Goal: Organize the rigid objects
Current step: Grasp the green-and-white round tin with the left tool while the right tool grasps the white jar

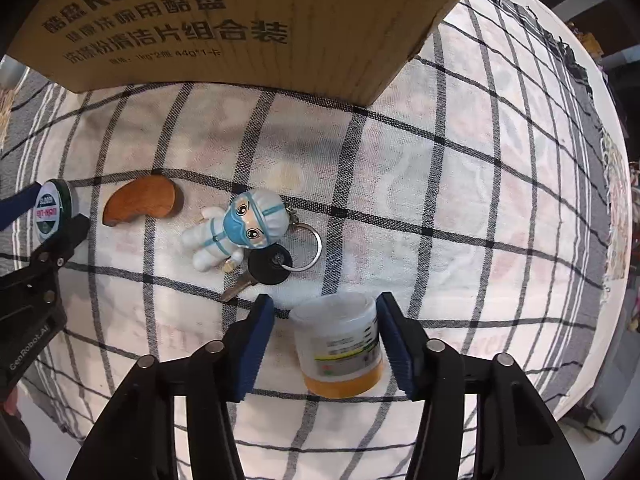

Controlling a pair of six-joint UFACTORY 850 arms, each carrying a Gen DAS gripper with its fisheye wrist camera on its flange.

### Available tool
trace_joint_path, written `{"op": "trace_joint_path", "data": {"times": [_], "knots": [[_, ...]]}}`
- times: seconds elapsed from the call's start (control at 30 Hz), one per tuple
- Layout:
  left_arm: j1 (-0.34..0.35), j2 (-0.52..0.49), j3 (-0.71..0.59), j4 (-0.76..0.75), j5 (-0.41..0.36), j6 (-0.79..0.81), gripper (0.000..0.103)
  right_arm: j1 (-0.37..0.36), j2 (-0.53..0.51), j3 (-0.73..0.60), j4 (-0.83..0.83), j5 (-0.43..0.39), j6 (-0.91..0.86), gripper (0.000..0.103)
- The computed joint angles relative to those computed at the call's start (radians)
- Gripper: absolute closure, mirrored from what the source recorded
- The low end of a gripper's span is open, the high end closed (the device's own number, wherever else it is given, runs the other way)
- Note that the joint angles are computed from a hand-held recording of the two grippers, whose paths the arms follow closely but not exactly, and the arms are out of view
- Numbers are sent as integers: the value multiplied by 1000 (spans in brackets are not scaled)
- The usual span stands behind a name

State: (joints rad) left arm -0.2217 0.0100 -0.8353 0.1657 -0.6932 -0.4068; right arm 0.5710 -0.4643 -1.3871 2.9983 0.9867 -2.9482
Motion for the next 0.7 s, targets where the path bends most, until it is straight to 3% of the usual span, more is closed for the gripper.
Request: {"op": "trace_joint_path", "data": {"times": [0.1,0.4,0.7], "knots": [[3,2,1,3,3,1,52,3,5,10,-7,-10,5,59],[-5,62,42,-96,32,50,52,-8,61,73,36,-46,-35,60],[-38,169,102,-87,86,-20,52,-13,170,172,88,-130,-84,61]]}}
